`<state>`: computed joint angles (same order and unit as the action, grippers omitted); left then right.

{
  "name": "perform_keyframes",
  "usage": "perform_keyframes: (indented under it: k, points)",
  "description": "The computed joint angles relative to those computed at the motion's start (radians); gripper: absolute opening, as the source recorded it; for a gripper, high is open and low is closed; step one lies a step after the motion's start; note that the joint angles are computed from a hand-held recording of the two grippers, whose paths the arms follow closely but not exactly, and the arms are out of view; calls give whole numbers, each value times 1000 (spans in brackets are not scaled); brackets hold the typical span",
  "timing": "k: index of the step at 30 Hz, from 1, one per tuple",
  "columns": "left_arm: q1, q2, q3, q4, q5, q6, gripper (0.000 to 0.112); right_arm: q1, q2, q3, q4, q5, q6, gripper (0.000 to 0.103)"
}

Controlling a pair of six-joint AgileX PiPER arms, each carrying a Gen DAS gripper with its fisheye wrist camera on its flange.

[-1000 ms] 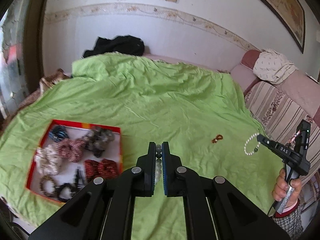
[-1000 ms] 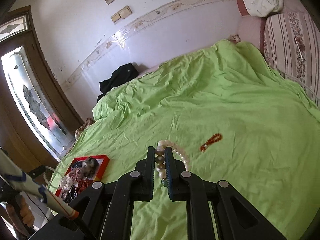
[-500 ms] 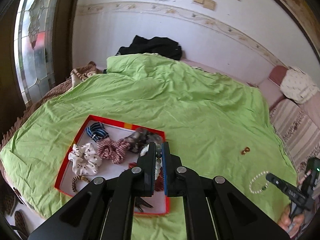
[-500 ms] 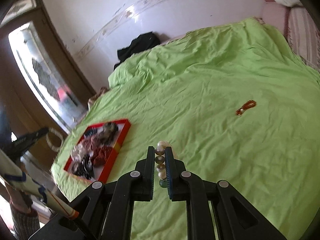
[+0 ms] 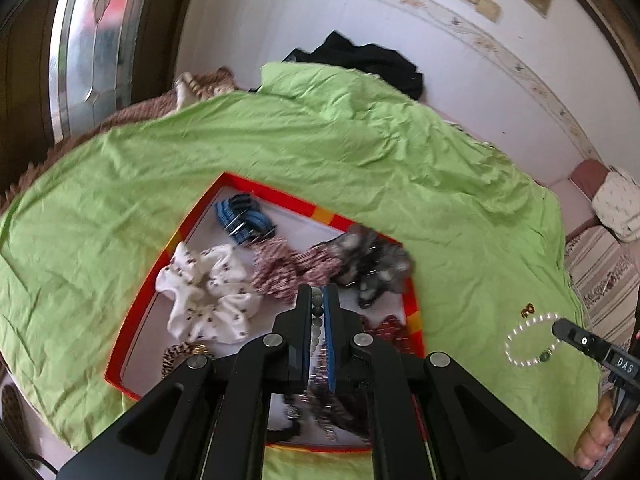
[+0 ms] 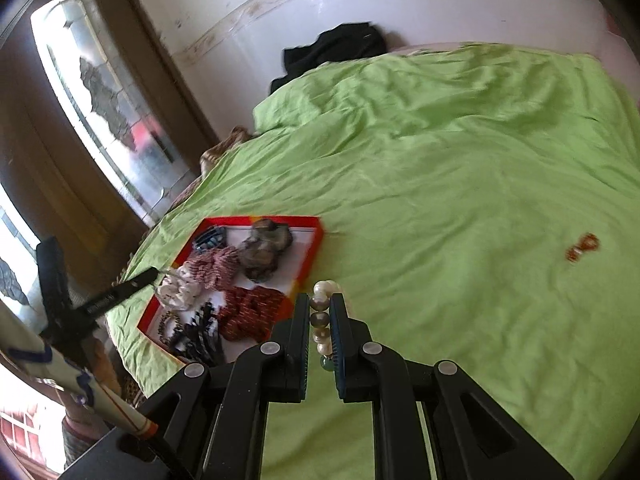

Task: Organize jewelry
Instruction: 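Carry both pearl bracelets into the red tray and release them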

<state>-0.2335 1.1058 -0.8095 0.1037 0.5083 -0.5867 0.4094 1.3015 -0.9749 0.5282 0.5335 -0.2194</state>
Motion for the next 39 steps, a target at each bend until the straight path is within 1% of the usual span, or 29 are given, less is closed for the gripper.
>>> perform_keyframes:
  k: [1, 2, 3, 5, 9, 10, 13, 15, 18, 19, 20, 23, 27, 31, 39]
  points:
    - [22, 5, 7, -36, -11, 42, 5, 48, 45, -43, -45, -10, 51, 11]
    - [35, 9, 15, -41, -22, 53, 5, 78, 76, -74, -76, -13, 85, 11]
    - [34, 16, 21, -5, -29, 28, 5, 108, 106, -103, -109, -15, 121, 11]
    - [12, 29, 25, 106, -31, -73, 5, 168, 184, -189, -186, -7, 201, 11]
    - [15, 40, 34, 168, -44, -117, 5, 232, 297, -324, -290, 20, 306, 11]
    - [23, 39, 38, 161, -50, -110, 5, 239, 319, -351, -305, 29, 318, 11]
    - [72, 45, 43, 21, -77, 20, 5, 262, 377, -416, -370, 48, 371, 11]
    - [79, 55, 41, -14, -85, 49, 5, 268, 417, -458, -402, 68, 395, 11]
    - [97, 77, 40, -129, -105, 156, 5, 277, 489, -530, -487, 104, 453, 11]
    - [99, 87, 37, -160, -110, 186, 5, 275, 505, -548, -494, 115, 458, 11]
    - [96, 96, 33, -161, -110, 188, 5, 273, 535, -580, -511, 135, 471, 11]
    - [59, 137, 15, -41, -99, 68, 5, 274, 595, -642, -553, 171, 499, 11]
    - [56, 189, -10, 12, -64, 6, 5, 275, 658, -701, -564, 201, 509, 11]
    - [62, 222, -19, 59, -28, -37, 5, 274, 697, -728, -556, 209, 512, 11]
    - [73, 215, -5, 31, -41, -4, 5, 293, 731, -717, -540, 193, 514, 11]
